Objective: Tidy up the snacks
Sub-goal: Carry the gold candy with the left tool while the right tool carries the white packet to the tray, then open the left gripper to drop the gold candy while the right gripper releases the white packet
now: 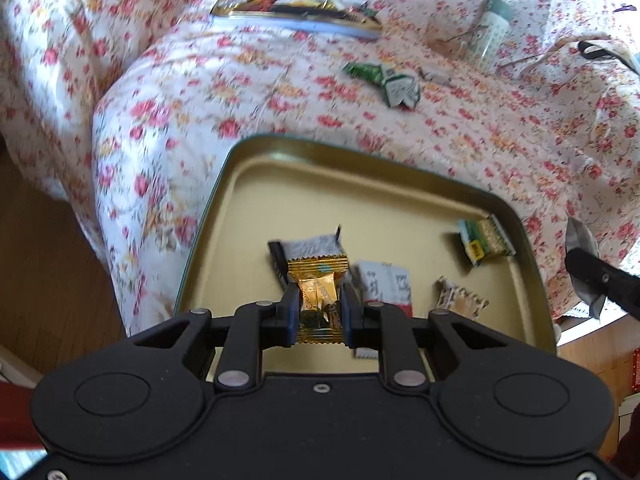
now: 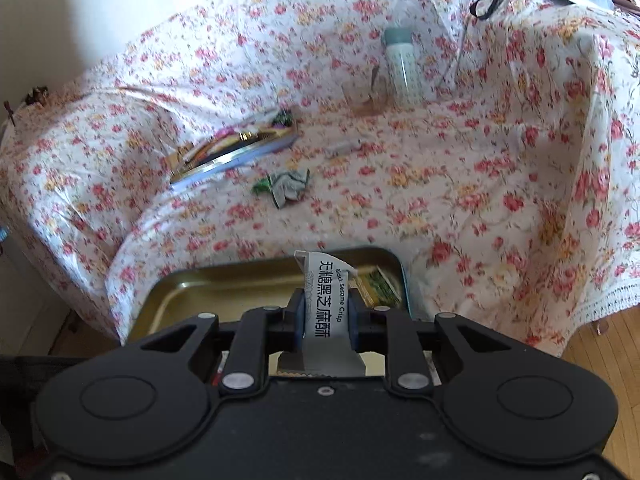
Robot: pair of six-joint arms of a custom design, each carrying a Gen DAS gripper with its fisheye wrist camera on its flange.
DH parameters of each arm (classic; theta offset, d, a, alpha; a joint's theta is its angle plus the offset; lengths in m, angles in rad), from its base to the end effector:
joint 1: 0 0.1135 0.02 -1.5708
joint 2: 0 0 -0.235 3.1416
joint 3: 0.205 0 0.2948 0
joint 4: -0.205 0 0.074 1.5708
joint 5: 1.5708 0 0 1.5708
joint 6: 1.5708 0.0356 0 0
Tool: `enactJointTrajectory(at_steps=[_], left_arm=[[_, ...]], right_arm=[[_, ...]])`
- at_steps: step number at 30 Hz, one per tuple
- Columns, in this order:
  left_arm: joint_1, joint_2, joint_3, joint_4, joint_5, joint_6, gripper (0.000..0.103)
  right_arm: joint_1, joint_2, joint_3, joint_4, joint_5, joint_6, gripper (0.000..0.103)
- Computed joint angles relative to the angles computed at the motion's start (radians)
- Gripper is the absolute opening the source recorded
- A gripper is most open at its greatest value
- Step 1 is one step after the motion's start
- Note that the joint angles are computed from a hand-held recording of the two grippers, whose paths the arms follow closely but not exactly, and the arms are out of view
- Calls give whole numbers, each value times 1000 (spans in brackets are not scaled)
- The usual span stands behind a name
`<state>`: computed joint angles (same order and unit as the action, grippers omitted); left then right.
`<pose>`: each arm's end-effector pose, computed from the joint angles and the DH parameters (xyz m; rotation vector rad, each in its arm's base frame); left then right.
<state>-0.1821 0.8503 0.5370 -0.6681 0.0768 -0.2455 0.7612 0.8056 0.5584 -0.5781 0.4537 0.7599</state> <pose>0.2148 -0.0423 0.1672 -0.0515 2.5688 -0.2619 0.1727 0.1430 0.1927 0.2056 2.2942 0.2347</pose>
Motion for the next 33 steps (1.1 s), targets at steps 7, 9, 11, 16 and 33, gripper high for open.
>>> enactJointTrajectory(at_steps=[7,9,11,16,33], left_arm=[[-35,-16,-23,1,-89,-25,27],[-45,-16,-24,0,-103,-32,27],[-55,-11,-23,-1,-112,-37,27],[-92,-16,-27,-3,-165,-43,28],[-90,-37,-29,-11,-134,-24,35]], right_arm=[[6,57,-4,-30,-10,42,22],[5,62,-5,-34,-15,48,22],[2,67,-1,-38,-25,46,22],[8,96,12,-38,-33,47,22],[8,118,15,-36,-55,46,23]])
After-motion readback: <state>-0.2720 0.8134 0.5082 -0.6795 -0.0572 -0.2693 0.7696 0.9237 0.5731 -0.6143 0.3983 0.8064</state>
